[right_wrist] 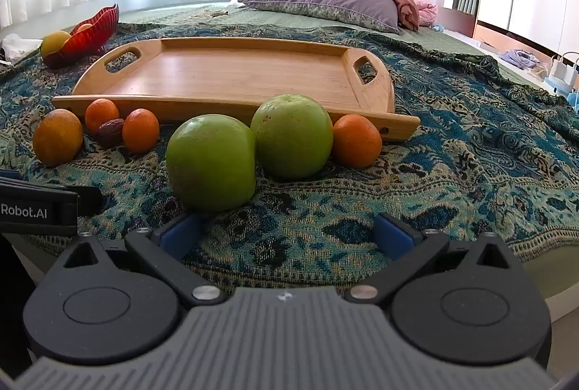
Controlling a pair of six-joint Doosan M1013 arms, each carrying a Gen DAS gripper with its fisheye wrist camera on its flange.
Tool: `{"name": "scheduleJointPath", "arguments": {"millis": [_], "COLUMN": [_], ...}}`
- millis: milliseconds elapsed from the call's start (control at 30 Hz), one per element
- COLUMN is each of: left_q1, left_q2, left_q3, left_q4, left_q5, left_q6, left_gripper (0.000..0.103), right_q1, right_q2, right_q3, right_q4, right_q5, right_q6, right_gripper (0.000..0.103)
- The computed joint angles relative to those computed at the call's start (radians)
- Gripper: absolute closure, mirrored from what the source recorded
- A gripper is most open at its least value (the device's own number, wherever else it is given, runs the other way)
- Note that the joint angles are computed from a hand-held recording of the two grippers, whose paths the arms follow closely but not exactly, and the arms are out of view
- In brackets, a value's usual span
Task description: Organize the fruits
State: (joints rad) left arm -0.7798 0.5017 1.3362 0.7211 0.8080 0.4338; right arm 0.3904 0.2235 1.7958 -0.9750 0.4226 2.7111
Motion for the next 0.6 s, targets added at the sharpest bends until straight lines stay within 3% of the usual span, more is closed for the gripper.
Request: {"name": "scheduleJointPath", "arguments": {"millis": [600], "left_q1": [-0.002], "left_q2": [0.001], "left_q3": [-0.002], "left_q4": [0.006], "left_q5": [0.009], "left_q6": [0.002], "left_gripper": [0.000], "right_q1": [-0.001], "right_q2": [0.001], "right_q3": [-0.003], "right_q4": [0.018], "right_q5": [0.002], "right_q6": [-0.017], "right_gripper": [0.000]}}
